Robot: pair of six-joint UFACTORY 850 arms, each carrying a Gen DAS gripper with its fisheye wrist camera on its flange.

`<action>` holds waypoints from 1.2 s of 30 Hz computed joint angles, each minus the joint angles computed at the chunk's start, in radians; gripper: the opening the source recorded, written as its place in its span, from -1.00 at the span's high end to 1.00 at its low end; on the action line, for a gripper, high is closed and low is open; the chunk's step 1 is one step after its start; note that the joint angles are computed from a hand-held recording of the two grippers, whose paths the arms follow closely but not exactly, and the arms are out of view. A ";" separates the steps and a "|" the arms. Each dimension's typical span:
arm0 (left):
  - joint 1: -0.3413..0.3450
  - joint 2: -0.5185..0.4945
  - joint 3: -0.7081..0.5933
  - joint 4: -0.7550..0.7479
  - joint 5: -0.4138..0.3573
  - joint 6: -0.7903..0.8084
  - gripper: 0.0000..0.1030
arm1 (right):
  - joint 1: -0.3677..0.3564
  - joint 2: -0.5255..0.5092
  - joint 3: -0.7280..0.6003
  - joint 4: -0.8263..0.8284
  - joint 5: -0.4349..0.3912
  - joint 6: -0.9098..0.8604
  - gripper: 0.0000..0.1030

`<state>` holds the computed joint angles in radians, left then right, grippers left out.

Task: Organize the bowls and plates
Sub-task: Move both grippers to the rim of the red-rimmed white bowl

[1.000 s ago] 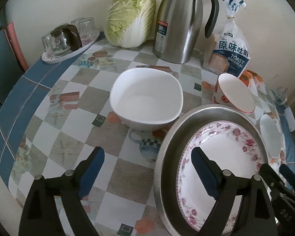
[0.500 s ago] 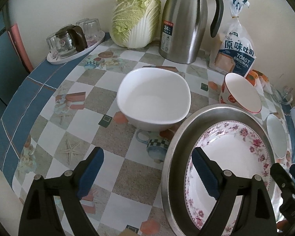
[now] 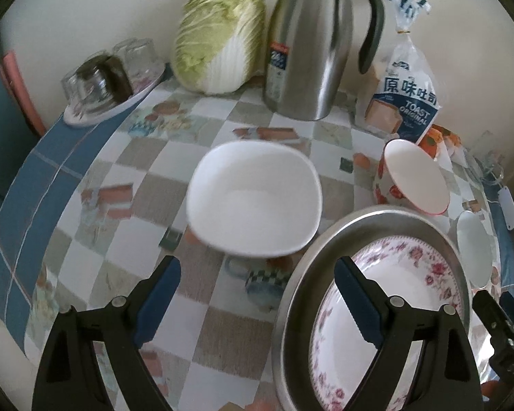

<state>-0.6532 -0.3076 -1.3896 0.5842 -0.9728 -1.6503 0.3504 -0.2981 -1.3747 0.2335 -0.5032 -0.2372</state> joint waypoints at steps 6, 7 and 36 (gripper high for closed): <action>0.034 -0.028 -0.069 0.010 0.014 0.101 -0.78 | -0.001 -0.040 -0.054 -0.019 -0.009 0.019 -1.00; 0.039 -0.036 -0.084 0.009 0.014 0.118 -0.78 | -0.001 -0.044 -0.060 -0.019 -0.009 0.018 -1.00; 0.209 -0.360 -0.552 -0.303 0.072 0.619 -0.79 | 0.014 -0.438 -0.611 -0.062 -0.288 -0.014 -0.99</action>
